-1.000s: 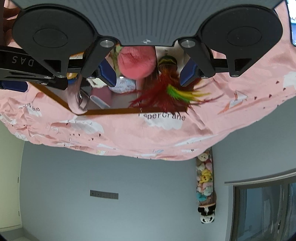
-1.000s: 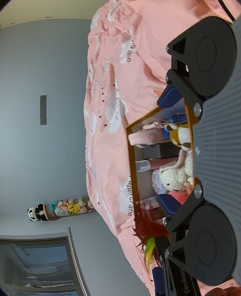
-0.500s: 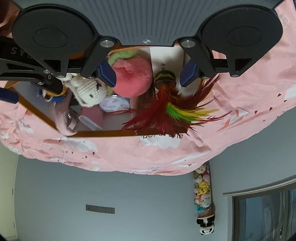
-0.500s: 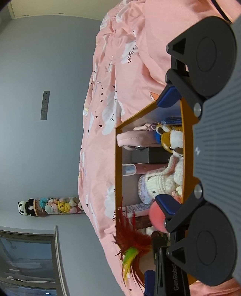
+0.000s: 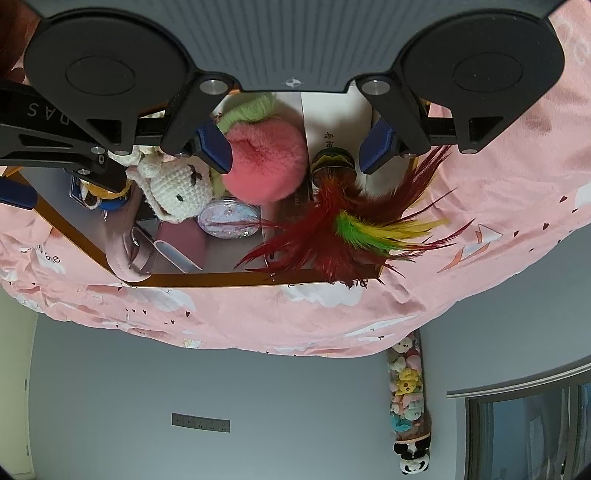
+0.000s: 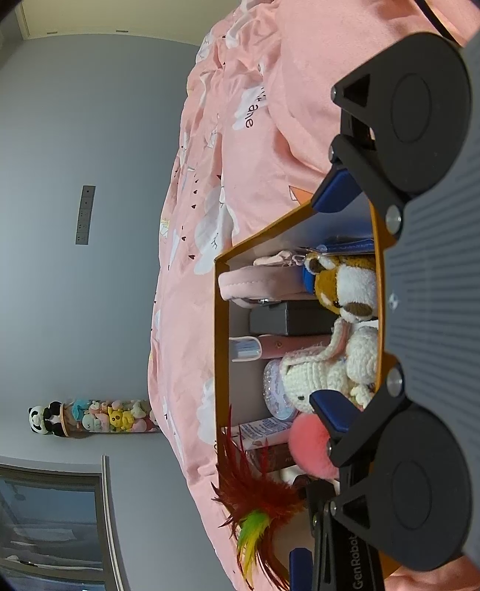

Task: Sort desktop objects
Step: 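Withdraw both grippers above the filled box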

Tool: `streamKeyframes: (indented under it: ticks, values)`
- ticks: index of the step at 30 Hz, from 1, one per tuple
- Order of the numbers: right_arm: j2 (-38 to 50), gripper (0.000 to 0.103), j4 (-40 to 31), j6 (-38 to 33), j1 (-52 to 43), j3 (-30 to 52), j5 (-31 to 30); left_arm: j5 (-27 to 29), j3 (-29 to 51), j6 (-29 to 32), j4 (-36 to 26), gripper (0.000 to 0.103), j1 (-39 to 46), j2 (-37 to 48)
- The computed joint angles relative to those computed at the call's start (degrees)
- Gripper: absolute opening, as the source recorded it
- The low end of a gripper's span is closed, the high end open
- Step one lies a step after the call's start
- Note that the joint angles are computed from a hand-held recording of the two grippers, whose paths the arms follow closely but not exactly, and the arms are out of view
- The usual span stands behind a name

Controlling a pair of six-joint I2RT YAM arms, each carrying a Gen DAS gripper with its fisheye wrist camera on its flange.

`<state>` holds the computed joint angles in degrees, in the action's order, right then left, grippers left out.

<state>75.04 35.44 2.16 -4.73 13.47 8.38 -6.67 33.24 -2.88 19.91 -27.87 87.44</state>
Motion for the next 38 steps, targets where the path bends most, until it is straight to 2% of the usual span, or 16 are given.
streamKeyframes:
  ticks: [38]
  values:
    - [1.11, 0.102, 0.63, -0.01, 0.08, 0.14, 0.39, -0.24, -0.23, -0.18, -0.58, 0.089, -0.21, -0.37]
